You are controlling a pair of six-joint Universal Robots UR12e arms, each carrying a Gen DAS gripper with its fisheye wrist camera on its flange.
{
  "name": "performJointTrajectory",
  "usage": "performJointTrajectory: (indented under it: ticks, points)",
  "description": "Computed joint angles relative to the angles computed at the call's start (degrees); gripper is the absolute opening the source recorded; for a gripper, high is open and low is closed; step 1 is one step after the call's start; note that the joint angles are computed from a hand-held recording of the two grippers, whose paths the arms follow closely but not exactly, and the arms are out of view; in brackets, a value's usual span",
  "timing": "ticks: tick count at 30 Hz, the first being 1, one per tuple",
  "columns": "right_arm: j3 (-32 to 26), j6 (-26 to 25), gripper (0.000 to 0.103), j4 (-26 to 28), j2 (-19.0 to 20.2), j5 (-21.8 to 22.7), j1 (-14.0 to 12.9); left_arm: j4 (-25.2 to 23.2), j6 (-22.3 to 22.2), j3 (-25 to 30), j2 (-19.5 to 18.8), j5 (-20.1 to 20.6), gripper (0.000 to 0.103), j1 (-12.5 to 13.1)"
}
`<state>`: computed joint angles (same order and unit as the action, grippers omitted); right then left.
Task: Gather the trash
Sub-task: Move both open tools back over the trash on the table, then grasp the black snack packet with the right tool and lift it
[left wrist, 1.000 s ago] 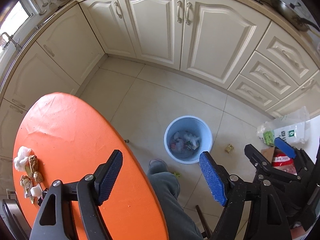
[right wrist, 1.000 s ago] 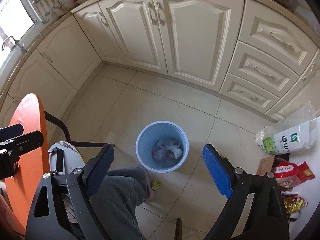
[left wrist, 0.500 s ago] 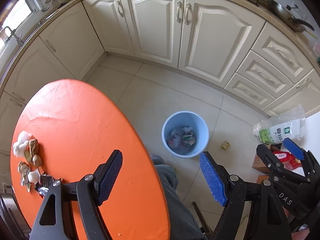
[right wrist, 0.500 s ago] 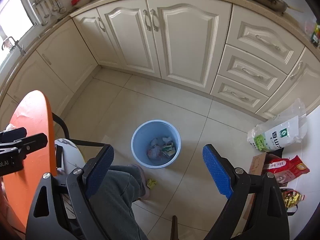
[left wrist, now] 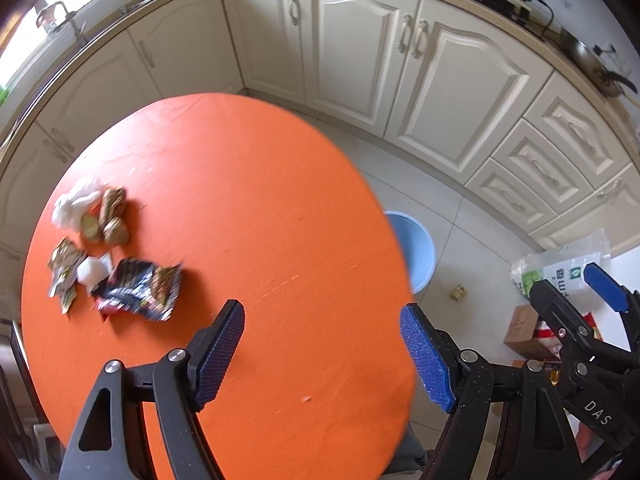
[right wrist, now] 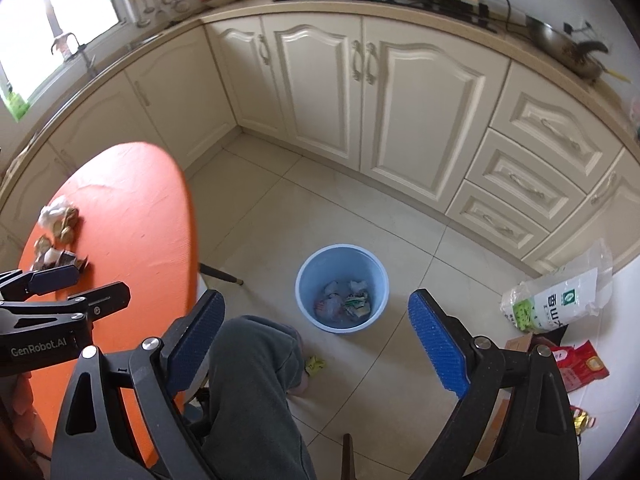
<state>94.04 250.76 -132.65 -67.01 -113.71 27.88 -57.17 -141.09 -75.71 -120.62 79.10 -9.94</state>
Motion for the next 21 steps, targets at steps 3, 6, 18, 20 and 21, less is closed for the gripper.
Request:
performJointTrajectory:
  ticks: [3,6,18,20,21]
  points:
    - [-3.2,-1.4,0.096,1.7,1.8,-0.7,0.9,0.6,-0.9,-1.6,1.1,-0.3,0.076,1.7]
    - [-6.0,-5.1,0.096,0.5,3.9,0.4,1.4,-0.2,-1.8,-2.3,1.7,-0.9,0.076,3.6]
    - [-21.4,-19.8,0.096,2.3,13.9,4.8,2.3,-0.2,-10.8,-1.8,2.1,0.0,0.077,10.6]
    - [-23.7,-21.2,0.096,2.1,15.5,5.9,2.3,0.1,-13.0,-1.9,2.2,0.3,0.077,11.7]
    - [-24.6,-21.5,0.096,2.0,16.1,6.5,2.2,-0.5,-13.6,-1.8,2.3,0.1,0.077,12.1]
